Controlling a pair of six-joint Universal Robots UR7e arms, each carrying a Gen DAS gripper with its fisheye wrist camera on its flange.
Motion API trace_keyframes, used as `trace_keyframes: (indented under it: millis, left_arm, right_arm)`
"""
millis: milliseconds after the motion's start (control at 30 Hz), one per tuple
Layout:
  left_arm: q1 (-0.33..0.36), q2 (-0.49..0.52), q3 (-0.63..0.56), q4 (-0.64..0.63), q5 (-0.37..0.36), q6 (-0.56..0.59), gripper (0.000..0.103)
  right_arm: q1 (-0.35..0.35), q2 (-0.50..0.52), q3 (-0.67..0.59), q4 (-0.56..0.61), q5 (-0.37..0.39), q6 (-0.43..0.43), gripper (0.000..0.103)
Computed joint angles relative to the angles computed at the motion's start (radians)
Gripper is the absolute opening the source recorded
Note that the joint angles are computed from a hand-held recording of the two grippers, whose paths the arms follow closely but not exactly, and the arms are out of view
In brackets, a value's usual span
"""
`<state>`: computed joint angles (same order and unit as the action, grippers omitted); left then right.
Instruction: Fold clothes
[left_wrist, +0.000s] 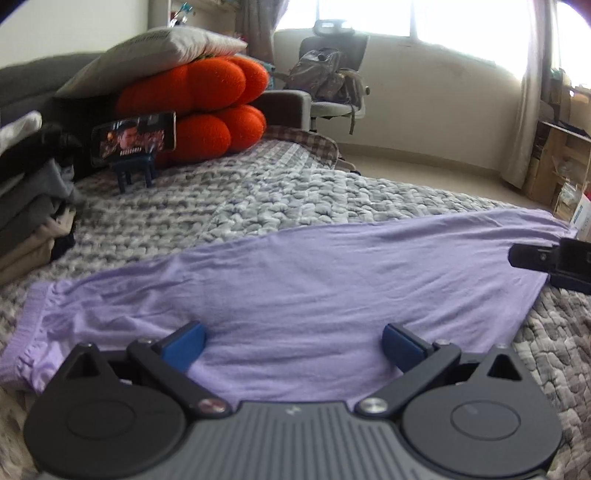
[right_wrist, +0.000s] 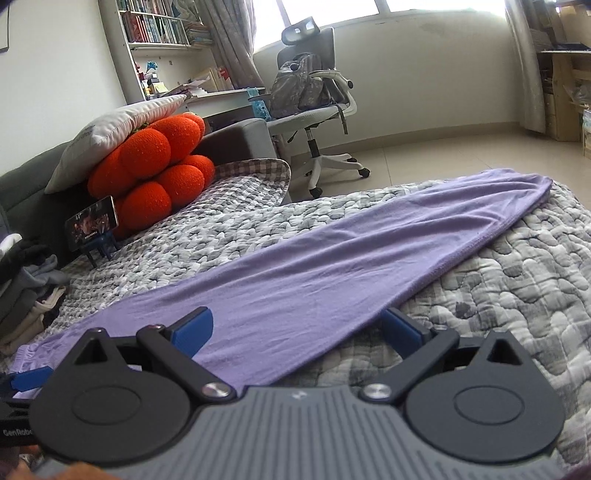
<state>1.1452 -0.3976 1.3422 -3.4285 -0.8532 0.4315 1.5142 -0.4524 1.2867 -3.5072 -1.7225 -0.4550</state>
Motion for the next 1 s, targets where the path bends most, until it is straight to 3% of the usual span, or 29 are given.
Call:
trace_keyframes:
  millis: [333,800,900,1000]
  left_arm:
    - [-0.001,0.013,-0.005,-0.026,0.004,0.027,0.103]
    - [0.000,0.014,-0.002,-0.044,-0.004,0.036,0.103]
    - [0.004,0.008,0.007,-0.047,-0.021,0.025,0.103]
    - [0.006,0.004,0.011,-0.048,-0.030,0.017,0.103]
  right_arm:
    - [-0.026,-0.019,0.043,-0.062,0.069,0.098,0.100]
    - [-0.027,-0.033,0.047,-0.013,0.084,0.091,0.101]
    - [-0.031,-0.068,0.063,0.040,0.144,0.047,0.101]
    - [-0.039,-0.114,0.061,0.067,0.194,0.058,0.101]
